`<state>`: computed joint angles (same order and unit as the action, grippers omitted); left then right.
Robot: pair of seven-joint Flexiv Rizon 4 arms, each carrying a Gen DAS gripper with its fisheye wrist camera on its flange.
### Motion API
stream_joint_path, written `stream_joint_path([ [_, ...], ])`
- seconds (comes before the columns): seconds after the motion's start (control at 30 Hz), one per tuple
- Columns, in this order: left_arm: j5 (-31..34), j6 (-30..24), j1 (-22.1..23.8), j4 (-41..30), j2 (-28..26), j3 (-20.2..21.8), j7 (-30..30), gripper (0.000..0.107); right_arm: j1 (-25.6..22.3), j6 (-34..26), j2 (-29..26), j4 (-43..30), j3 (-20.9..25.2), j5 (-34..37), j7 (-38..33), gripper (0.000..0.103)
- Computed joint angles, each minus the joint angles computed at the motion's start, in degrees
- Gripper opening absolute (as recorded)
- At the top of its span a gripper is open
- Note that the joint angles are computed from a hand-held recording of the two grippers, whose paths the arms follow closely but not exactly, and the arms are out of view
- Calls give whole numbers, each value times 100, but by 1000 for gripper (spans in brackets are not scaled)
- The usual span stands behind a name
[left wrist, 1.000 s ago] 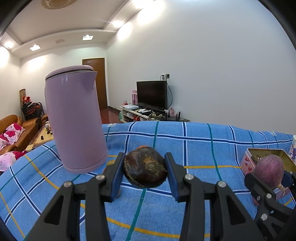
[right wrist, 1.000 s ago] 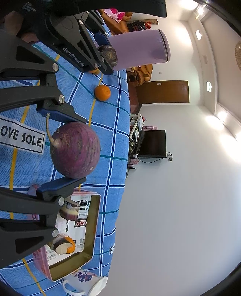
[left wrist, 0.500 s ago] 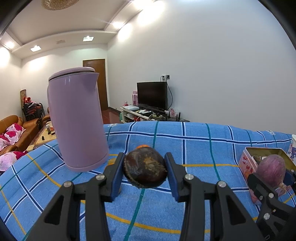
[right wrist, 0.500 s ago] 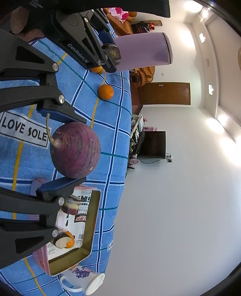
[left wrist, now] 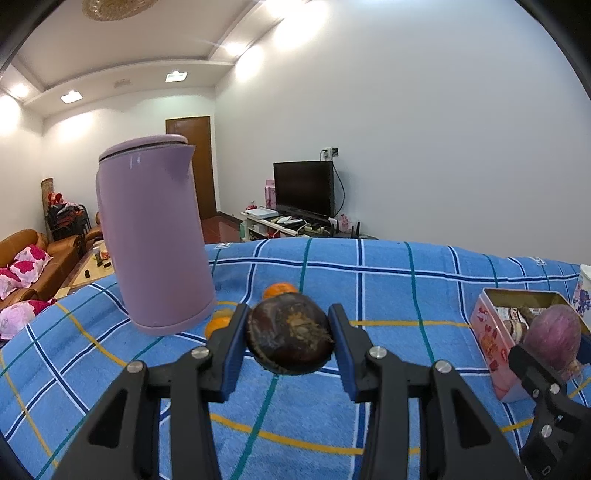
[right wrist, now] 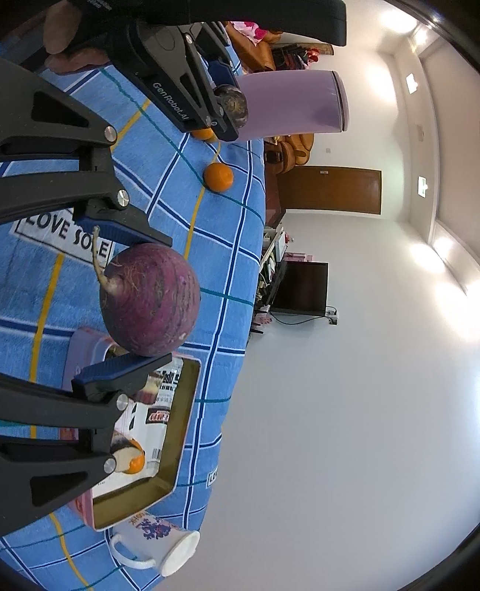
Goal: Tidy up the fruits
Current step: 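Carry the turnip and dark fruit with both grippers toward the pink tin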
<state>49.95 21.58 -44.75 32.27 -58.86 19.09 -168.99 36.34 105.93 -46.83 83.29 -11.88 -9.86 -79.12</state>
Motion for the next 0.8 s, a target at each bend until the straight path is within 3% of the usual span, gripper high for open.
stream_joint_path([
  [0.57,-516,-81,172,-1195,-675,-163,764,45,-473,70,197,258,295,-134,-162,56],
  [0.8,-723,-559,273,-2639,-1444,-149,1445,45,-698,51,233,290,451,-183,-205,56],
])
